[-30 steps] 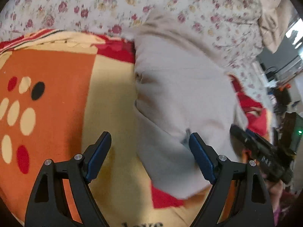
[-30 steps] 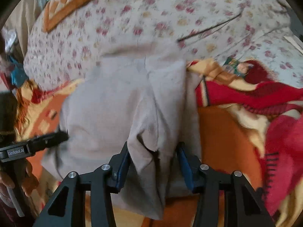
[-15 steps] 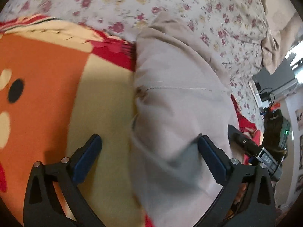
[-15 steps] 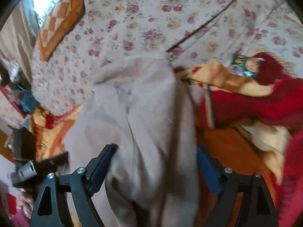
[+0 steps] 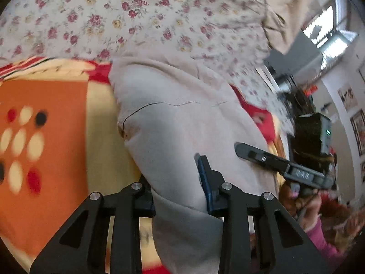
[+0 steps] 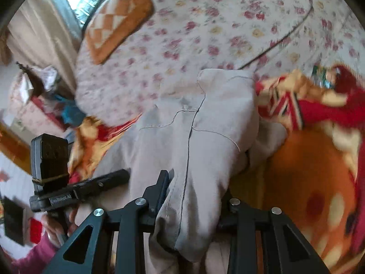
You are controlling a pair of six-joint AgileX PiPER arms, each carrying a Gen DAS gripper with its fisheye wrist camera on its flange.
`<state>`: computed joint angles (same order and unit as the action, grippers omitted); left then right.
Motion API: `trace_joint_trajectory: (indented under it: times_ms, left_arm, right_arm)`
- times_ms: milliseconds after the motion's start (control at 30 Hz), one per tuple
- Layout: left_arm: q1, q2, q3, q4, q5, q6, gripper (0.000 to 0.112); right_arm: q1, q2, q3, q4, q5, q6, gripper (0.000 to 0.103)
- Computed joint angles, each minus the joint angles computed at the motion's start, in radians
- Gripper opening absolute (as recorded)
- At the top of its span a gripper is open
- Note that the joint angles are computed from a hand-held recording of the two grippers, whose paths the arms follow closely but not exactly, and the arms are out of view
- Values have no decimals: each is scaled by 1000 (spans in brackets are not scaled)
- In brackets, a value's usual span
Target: Fold large clothes
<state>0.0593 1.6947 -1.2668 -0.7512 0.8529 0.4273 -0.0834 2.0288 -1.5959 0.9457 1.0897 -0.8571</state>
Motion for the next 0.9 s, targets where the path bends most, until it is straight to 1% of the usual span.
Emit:
trace_joint_trajectory:
  times_ms: [67, 100, 133, 167, 200, 267, 333, 367, 400, 433, 467, 500, 533, 567, 600, 667, 700, 733, 767, 800, 833, 867, 900]
  left_arm:
    - [-23, -86, 130, 59, -28, -23, 31]
    - [-44, -102, 170, 97, -47, -54, 34]
    - [-76, -110, 215, 166, -83, -99, 41]
    - [-93, -116, 236, 208, -107, -122, 48]
    - [-100, -124, 249, 234, -125, -139, 51]
    - [-77, -160, 243, 258, -124, -167, 52]
    - [-71, -177, 208, 318, -136, -221, 55]
    - [-67, -184, 192, 358, -164, -247, 59]
    - [-63, -180, 176, 390, -200, -273, 62]
    - [-62, -169, 155, 427, -230, -310, 65]
    - [-61, -135, 117, 474, -254, -362, 65]
    - [-50, -100, 87, 485, -259, -374, 65]
    - [-45, -47, 36, 501, -246, -395, 65]
    - [-47, 20, -35, 532, -218, -434, 65]
    - [-55, 88, -104, 579, -196, -498, 65]
    - [-70, 193, -215, 641, -163, -587, 65]
    - [-75, 229, -251, 653, -155, -610, 65]
    - [-88, 281, -316, 670, -135, -637, 65]
    - [-93, 299, -341, 678, -119, -644, 65]
    - [-104, 329, -385, 674, -106, -645, 65]
    - [-107, 344, -407, 650, -101, -623, 65]
    - [-116, 367, -442, 610, -90, -591, 65]
    - [-129, 389, -475, 590, -79, -574, 65]
  right_arm:
    - [-20, -54, 136, 37, 9, -66, 35]
    - [-20, -84, 221, 33, -19, -95, 46]
    - [-9, -100, 267, 14, -60, -101, 56]
    - [9, -129, 334, -29, -142, -106, 57]
    - [16, -144, 370, -39, -185, -119, 58]
    - [0, -177, 414, -24, -205, -144, 61]
    - [-7, -236, 435, -22, -245, -145, 69]
    - [-6, -264, 442, -14, -275, -156, 72]
    - [-6, -283, 441, -5, -298, -165, 81]
    - [-1, -297, 437, 14, -334, -174, 86]
    - [7, -298, 424, 33, -359, -180, 86]
    - [22, -279, 394, 45, -381, -177, 86]
    - [41, -253, 358, 30, -394, -149, 86]
    - [70, -207, 295, -14, -407, -86, 86]
    - [92, -174, 247, -48, -410, -36, 86]
    - [130, -61, 106, -104, -388, 59, 86]
    - [142, 12, 13, -130, -355, 117, 74]
    - [144, 67, -56, -143, -315, 147, 41]
    - [150, 95, -99, -163, -299, 175, 32]
    - [149, 105, -107, -149, -319, 167, 16]
    - [136, 104, -100, -95, -315, 120, 5]
    - [116, 94, -80, -41, -304, 64, 5]
    - [96, 61, -26, 12, -328, -10, 5]
